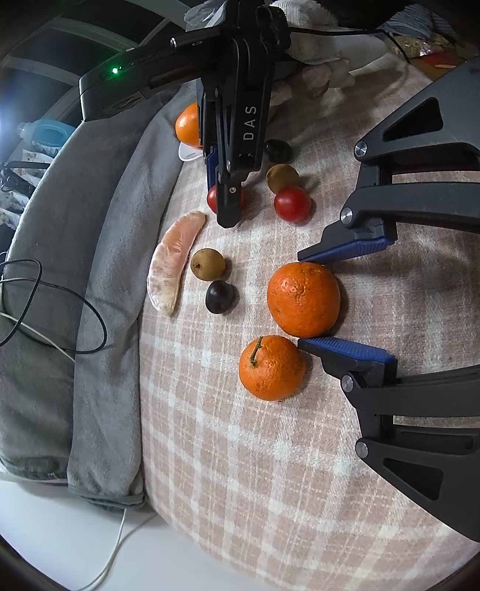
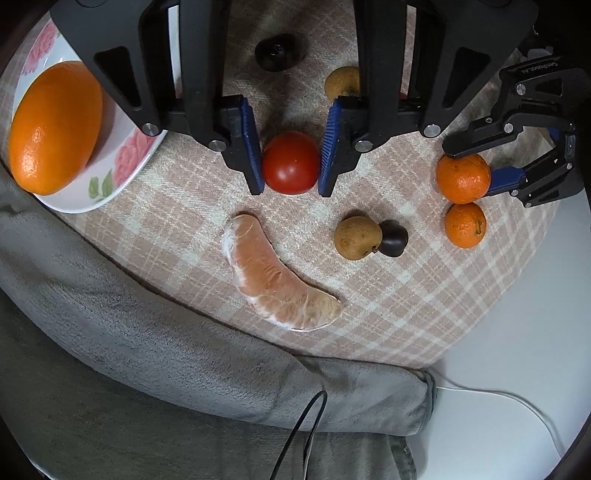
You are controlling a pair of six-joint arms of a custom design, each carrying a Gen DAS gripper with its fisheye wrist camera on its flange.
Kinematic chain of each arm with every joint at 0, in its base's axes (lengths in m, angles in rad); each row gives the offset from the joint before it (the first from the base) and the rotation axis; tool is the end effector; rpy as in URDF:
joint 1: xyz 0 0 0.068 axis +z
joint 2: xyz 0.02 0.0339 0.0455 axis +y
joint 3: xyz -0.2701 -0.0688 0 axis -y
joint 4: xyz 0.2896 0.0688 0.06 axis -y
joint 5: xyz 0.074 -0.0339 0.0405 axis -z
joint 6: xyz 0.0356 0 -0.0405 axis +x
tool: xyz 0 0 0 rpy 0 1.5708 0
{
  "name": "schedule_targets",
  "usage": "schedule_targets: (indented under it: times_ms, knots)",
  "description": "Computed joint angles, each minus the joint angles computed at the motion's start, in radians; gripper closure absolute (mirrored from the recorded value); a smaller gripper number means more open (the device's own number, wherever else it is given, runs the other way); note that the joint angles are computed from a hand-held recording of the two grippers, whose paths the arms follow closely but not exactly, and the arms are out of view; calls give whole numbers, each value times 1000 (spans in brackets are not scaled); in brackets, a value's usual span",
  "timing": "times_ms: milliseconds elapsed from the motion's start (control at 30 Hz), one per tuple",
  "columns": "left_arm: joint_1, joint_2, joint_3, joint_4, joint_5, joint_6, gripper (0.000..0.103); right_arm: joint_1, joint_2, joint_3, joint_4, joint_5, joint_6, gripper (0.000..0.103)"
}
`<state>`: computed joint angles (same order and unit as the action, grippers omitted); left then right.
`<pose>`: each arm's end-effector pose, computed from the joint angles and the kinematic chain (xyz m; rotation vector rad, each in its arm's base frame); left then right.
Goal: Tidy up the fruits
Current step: 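Grasp the cherry tomato with the right gripper while the left gripper grasps a mandarin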
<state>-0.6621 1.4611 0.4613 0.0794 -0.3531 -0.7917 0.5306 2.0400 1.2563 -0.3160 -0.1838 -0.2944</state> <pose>0.2146 -0.1516 0.0853 -0.3022 2.4070 -0.2198 0.3754 0.2278 0.0954 -1.1277 2.4293 0.3208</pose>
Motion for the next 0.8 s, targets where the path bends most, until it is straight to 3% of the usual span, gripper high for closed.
schedule_targets:
  times_ms: [800]
  knots:
    - [-87, -83, 9, -41, -74, -9, 66, -112, -268, -209, 40, -137, 20, 72]
